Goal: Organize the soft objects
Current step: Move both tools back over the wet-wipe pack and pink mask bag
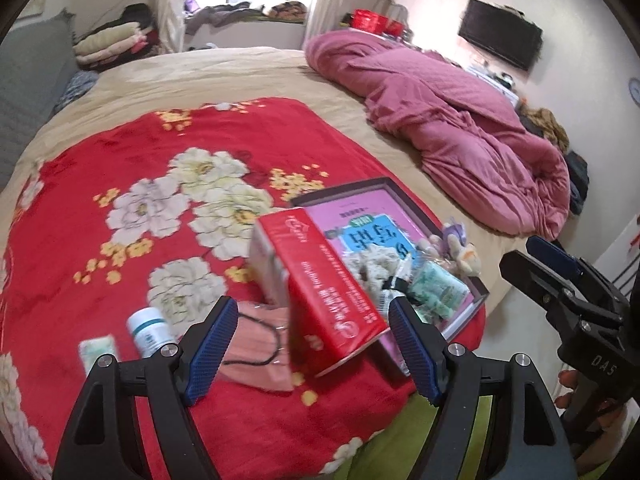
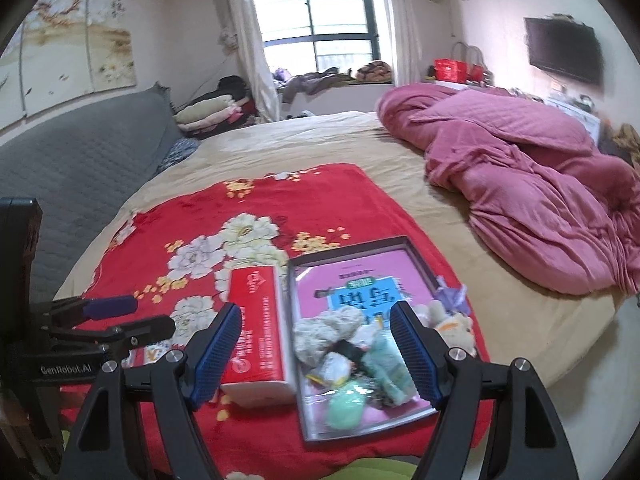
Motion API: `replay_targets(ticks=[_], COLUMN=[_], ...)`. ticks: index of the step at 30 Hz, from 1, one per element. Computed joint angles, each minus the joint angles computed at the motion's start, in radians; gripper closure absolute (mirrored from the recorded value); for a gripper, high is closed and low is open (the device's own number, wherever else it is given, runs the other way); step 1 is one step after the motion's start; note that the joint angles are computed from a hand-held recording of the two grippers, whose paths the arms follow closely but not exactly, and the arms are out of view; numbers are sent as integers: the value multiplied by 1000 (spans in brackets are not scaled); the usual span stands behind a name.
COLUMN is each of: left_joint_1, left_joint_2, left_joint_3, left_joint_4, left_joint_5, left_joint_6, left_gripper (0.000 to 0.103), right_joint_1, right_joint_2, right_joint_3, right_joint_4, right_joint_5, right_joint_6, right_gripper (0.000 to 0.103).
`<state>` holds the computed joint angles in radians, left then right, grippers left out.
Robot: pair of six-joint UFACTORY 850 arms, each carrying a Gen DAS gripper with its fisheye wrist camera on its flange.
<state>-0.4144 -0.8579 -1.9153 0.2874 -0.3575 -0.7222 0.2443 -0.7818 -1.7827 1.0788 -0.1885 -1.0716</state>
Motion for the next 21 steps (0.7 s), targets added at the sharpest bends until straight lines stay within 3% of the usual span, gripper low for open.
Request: replay_targets(ticks=[7,12,21], left_joint_1=[38,69,116], left_joint_2=[120,181,230], left_joint_3=[199,305,438], left_joint_4=[160,270,278], left_joint_5=[50,63,90], left_joint_6=[-203,-350,-420], left_gripper=[24,24,24], right_joint_1=[44,78,153], right_joint_2=[5,-10,-86], right_joint_3=[0,-24,-97], right_joint_4=[-32,-169,-500], right_joint_5=[-17,-44,-121], right_joint_6=[-30,60,226], right_gripper=[27,27,27])
